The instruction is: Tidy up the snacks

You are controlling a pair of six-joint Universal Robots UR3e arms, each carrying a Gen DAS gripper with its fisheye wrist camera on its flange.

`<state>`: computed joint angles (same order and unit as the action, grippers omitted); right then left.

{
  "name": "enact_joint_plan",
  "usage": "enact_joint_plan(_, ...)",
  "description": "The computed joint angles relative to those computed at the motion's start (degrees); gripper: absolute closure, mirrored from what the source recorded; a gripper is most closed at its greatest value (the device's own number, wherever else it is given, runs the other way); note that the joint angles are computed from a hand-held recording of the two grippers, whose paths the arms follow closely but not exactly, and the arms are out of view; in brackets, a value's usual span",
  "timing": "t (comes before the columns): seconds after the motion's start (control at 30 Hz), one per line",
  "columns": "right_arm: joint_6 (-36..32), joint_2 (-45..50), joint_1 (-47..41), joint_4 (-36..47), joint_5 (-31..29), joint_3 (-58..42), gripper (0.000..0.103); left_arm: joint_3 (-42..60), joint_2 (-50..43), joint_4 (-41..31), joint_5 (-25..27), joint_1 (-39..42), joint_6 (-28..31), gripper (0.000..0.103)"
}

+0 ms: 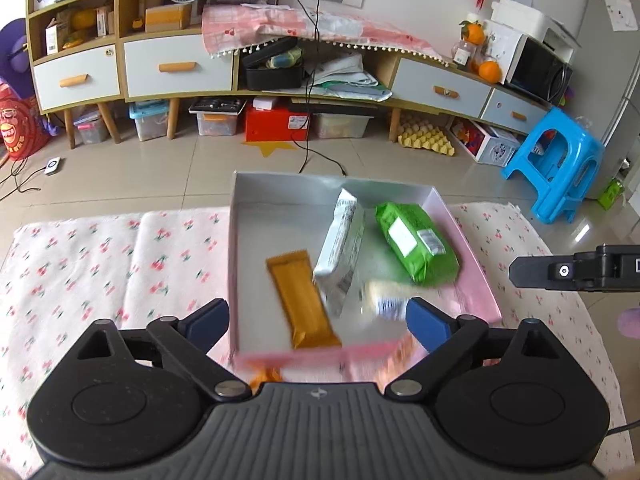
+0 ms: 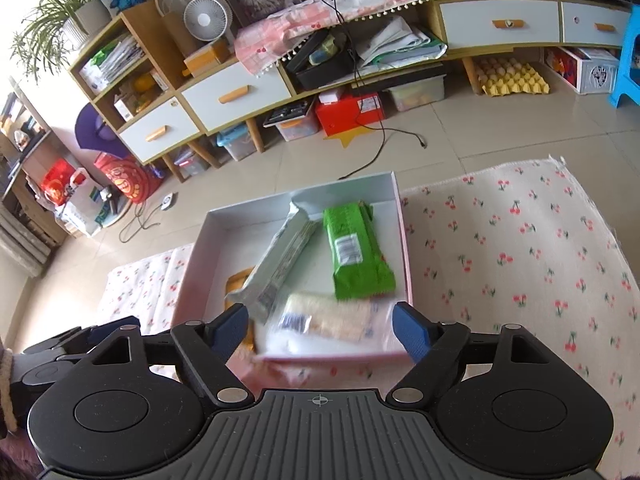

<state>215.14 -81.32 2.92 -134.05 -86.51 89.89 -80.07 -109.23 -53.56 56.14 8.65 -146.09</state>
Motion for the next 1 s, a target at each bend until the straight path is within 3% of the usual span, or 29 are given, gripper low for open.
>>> enact_joint_plan(0.2, 0.3, -2.6, 3.6, 3.0, -1.9, 0.5, 0.019, -6.9, 5.9, -0.9, -0.5, 3.0, 3.7, 0.001)
enact_joint_plan(0.73, -0.1, -8.1, 13.6, 5.1, -4.8, 7.1, 0.017, -24.4, 19.5, 0.2, 4.3, 8.6, 10.9, 0.001)
enact_joint_plan(0.8, -0.6, -9.5, 14.3, 3.1, -4.5, 10.1, 0.017, -27.7, 21.4, 0.7, 3.4, 10.4, 12.0, 0.001)
enact_joint_plan(0.9, -0.5, -12.3, 14.6, -2.3, -2.3, 17.1, 0.017, -39.3, 27.4, 7.7, -2.0, 16.5, 15.0, 0.001)
enact_joint_plan(1.0, -4.1, -13.8, 15.3, -2.3, -0.4, 19.5, 0.017, -43.7, 30.6, 6.1, -3.5, 19.8, 19.6, 0.001)
